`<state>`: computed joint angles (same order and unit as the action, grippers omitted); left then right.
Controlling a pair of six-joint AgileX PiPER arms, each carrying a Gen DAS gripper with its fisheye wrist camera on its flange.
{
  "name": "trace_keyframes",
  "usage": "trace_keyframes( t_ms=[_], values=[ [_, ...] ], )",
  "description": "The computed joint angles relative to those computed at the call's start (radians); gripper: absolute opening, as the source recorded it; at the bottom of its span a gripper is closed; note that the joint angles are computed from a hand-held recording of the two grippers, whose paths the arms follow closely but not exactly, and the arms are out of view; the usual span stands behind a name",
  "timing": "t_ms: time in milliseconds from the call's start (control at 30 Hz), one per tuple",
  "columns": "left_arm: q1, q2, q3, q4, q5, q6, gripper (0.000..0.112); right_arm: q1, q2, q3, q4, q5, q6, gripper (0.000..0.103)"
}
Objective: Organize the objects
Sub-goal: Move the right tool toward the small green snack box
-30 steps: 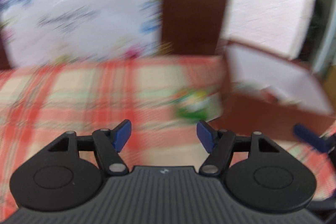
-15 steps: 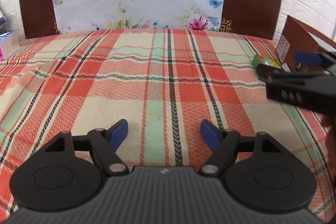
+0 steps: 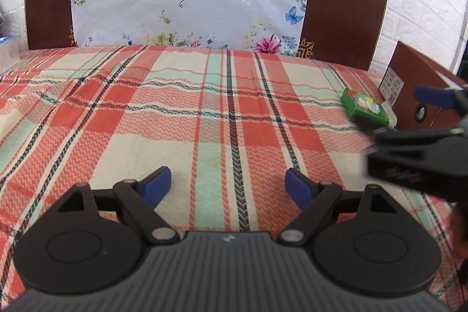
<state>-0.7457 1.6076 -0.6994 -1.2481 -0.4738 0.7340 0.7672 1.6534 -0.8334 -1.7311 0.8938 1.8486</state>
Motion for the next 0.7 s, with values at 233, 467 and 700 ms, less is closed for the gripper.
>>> trace_keyframes(
  t_ms=[233,467,700],
  values=[
    [0.067,-0.034,0.070,0.331,0.037,-0.370,0.086,-0.101,0.208,-0.347,0.273,-0.065,-0.348,0.088],
    [0.097,-0.038,0.084,0.462,0.046,-0.505,0.086,-0.273,0.284,-0.563,0.657,-0.190,-0.597,0.090],
    [0.094,-0.042,0.092,0.432,0.030,-0.487,0.080,-0.169,0.153,-0.360,0.515,-0.353,-0.624,0.038]
  ],
)
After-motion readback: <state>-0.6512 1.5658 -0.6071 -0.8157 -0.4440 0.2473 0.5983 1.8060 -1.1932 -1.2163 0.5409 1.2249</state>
